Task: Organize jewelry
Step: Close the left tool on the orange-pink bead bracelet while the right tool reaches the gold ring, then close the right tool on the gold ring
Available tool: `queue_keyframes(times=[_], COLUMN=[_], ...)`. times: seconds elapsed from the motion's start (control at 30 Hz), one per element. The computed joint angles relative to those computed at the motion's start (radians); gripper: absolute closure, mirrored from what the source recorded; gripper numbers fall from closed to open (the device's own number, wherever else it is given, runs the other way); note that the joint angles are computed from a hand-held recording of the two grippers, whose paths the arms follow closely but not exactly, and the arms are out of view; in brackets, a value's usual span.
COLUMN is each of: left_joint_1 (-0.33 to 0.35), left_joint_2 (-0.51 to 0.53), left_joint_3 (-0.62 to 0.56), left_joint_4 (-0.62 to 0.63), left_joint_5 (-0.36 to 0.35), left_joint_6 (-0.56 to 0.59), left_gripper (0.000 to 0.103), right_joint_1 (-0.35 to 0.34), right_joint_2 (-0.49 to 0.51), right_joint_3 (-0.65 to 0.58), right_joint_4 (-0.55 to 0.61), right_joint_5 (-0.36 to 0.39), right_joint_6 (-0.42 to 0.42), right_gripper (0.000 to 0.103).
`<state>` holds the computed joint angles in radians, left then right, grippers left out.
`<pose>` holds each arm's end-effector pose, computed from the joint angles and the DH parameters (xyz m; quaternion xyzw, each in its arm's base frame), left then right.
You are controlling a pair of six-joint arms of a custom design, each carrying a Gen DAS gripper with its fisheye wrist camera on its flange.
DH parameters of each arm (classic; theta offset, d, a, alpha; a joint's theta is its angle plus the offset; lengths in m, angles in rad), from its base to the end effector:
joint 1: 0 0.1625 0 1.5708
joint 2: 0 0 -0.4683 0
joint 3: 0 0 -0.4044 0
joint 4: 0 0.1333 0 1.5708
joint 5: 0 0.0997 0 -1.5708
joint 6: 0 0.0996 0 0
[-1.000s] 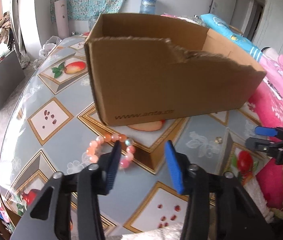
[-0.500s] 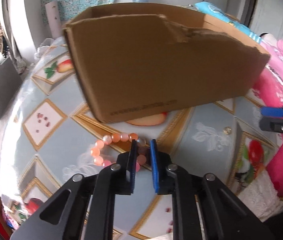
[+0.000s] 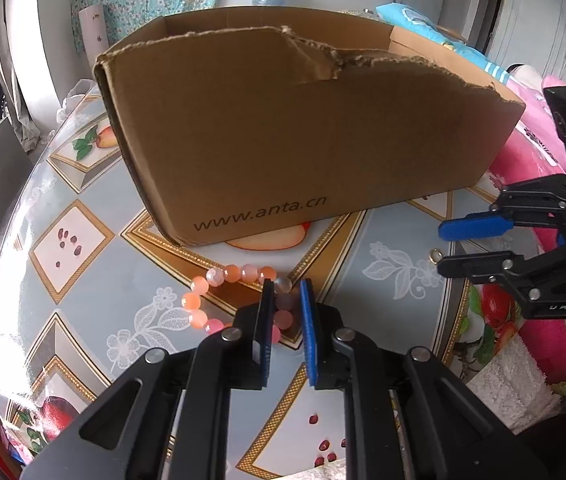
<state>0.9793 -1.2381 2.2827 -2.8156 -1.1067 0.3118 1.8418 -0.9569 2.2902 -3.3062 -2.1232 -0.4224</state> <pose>-0.1152 -0.4906 0.1880 0.4019 0.8813 -0.1282 0.2130 0.2092 -0.4503 0.1132 0.2691 -0.9051 0.1714 0.2810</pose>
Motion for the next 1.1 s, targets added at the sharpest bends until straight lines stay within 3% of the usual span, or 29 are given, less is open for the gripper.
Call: queue_keyframes(times=[0.1, 0.23, 0.33, 0.43, 0.83, 1.1], left_joint_1=[0.001, 0.0, -0.003, -0.006, -0.005, -0.018], left_joint_2=[0.0, 0.006, 0.013, 0.014, 0.01, -0.046], left_joint_3=[-0.002, -0.005, -0.008, -0.007, -0.009, 0.016], left_joint_4=[0.002, 0.001, -0.001, -0.004, -0.002, -0.035], left_joint_5=[0.0, 0.002, 0.007, 0.013, 0.013, 0.007], left_joint_6=[0.0, 0.002, 0.005, 0.006, -0.019, -0.025], left_gripper=[0.091, 0.091, 0.091, 0.091, 0.094, 0.094], right_joint_1=[-0.007, -0.006, -0.013, -0.01, -0.009, 0.004], right_joint_2=[-0.013, -0.01, -0.017, -0.02, -0.026, -0.077], right_joint_3=[-0.007, 0.01, 0.014, 0.021, 0.047, 0.085], right_joint_4=[0.038, 0.004, 0.002, -0.005, -0.079, -0.14], right_joint_5=[0.023, 0.017, 0.024, 0.018, 0.027, 0.074], right_joint_6=[-0.052, -0.124, -0.139, -0.145, -0.064, 0.065], right_gripper=[0.077, 0.082, 0.091, 0.093, 0.093, 0.093])
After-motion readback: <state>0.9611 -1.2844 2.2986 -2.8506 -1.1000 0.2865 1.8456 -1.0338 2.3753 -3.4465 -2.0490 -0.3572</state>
